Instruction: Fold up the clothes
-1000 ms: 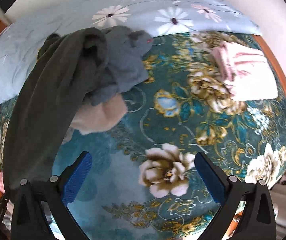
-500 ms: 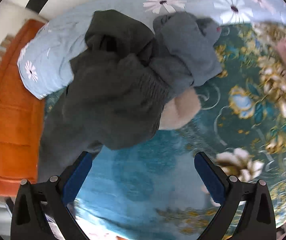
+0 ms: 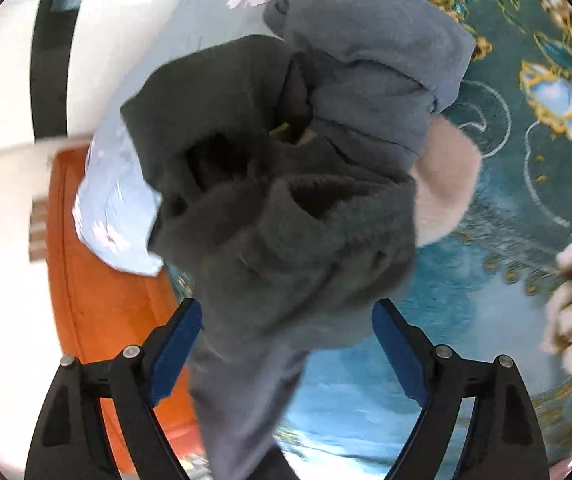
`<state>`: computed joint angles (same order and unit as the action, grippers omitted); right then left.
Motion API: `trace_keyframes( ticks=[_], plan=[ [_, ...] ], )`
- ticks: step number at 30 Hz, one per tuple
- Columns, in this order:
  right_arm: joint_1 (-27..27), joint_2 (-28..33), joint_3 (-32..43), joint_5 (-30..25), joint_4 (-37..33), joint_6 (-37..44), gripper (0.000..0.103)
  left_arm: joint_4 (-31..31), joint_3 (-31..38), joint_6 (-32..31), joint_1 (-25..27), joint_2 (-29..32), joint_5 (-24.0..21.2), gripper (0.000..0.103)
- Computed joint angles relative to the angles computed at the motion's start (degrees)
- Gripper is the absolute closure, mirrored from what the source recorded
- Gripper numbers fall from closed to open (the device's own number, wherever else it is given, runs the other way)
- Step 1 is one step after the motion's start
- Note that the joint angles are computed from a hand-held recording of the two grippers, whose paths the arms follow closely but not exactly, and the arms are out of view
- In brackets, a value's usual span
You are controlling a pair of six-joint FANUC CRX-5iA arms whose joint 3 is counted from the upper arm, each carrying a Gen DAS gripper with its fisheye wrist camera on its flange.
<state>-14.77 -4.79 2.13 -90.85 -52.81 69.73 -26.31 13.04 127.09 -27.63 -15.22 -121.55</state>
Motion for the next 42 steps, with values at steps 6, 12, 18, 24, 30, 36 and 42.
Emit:
trace_keyframes(
  ticks=[6, 12, 18, 24, 30, 36, 42],
  plan=[
    [3.2, 2.2, 1.4, 1.8, 3.2, -6.6, 0.038, 0.4, -1.3, -4.0, 2.7, -2.1, 1.8, 0.099],
    [2.8, -0.4, -1.7, 1.5, 4.6, -7.1, 0.086, 5.2, -4.7, -9.6, 10.8, -4.2, 6.6, 0.099],
    [-3.3, -5.6, -4.7, 0.6, 6.6, -3.5, 0.093, 9.4, -6.5, -14.0, 13.8, -3.1, 11.9, 0.099],
    [-16.6, -7.8, -2.8, -2.0, 8.5, 1.8, 0.094, 14.7, -5.1, -17.7, 8.8, 2.3, 19.0, 0.099],
    [-29.0, -7.1, -0.9, -3.7, 12.9, 8.8, 0.094, 17.0, -2.8, -22.4, 0.1, 8.6, 22.4, 0.097],
    [-38.8, -3.6, -6.9, -5.6, 14.1, 9.9, 0.094, 15.9, -2.4, -21.7, -4.8, 13.9, 17.8, 0.097],
    [-40.6, 0.0, -8.4, -6.3, 17.6, 12.7, 0.094, 22.4, -7.1, -12.2, -1.3, 12.5, 16.4, 0.093]
  ],
)
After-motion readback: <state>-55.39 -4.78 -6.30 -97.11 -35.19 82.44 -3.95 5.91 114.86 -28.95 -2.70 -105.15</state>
